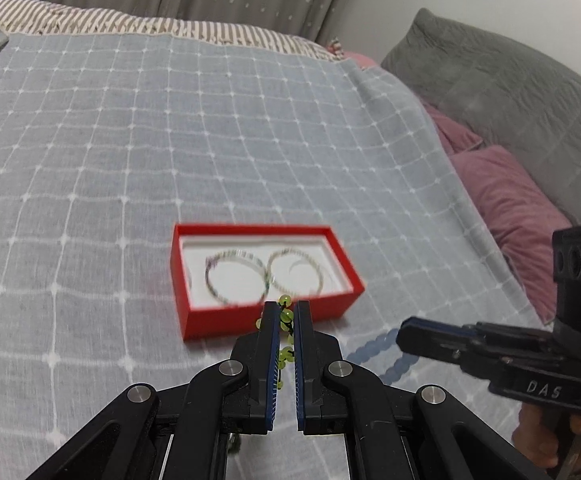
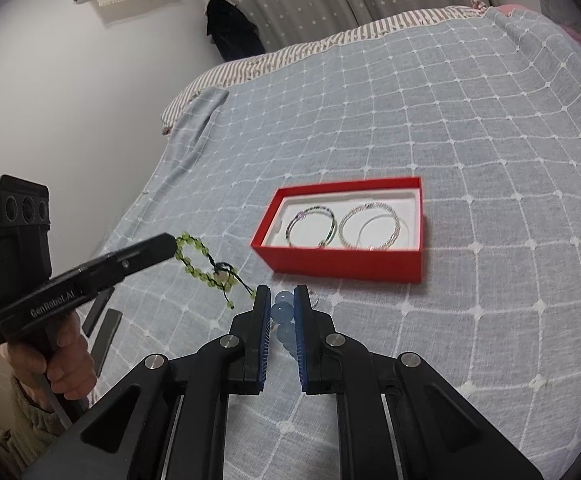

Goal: Organize jewelry
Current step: 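Lift both held bracelets and carry them over the red box, then lower both bracelets into the red box and open both grippers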

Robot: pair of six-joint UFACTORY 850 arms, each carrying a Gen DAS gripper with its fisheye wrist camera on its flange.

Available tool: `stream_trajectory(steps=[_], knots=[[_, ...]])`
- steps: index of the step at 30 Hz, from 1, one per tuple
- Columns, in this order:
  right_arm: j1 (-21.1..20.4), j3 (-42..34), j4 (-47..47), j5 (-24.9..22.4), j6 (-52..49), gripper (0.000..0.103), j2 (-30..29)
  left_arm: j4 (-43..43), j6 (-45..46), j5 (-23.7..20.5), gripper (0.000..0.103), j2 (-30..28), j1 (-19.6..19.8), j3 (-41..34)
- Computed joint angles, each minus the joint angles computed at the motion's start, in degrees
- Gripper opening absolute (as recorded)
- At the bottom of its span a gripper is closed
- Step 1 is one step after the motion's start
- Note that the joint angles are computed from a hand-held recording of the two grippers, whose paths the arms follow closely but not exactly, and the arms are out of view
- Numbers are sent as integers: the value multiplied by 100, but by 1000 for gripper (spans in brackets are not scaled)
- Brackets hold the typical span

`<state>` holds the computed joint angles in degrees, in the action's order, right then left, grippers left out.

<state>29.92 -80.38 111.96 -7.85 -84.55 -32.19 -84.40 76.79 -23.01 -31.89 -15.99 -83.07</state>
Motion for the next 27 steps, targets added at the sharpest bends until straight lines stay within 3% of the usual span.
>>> stream_trajectory(steps=[8, 10, 13, 15, 20, 25, 27], knots=[[-161, -813, -1735, 170, 1621, 12, -351, 520, -1063, -420, 1, -764, 30, -1314], [-213, -1097, -2554, 97, 2493, 12, -520, 718, -1428, -524, 1, -1020, 33, -1662], [-272, -1479, -2908, -17, 2916, 12, -786, 837, -1778, -675, 1, -1411, 45, -2081], [-313, -1681, -2961, -99, 3063, 12, -959, 1201, -2178, -639, 1, -1667, 29, -2330], [-390, -2108, -4535, -204, 4876, 12, -1367, 2063, -2958, -482, 1, -1999, 54, -2579], [-443, -2097, -4123, -182, 4571, 12, -1416, 2727, -3186, -248, 1, -2007, 25, -2508], [-442, -2166, -4391, -194, 4864, 12, -1458, 2818, -3100, -215, 1, -1993, 8, -2468]])
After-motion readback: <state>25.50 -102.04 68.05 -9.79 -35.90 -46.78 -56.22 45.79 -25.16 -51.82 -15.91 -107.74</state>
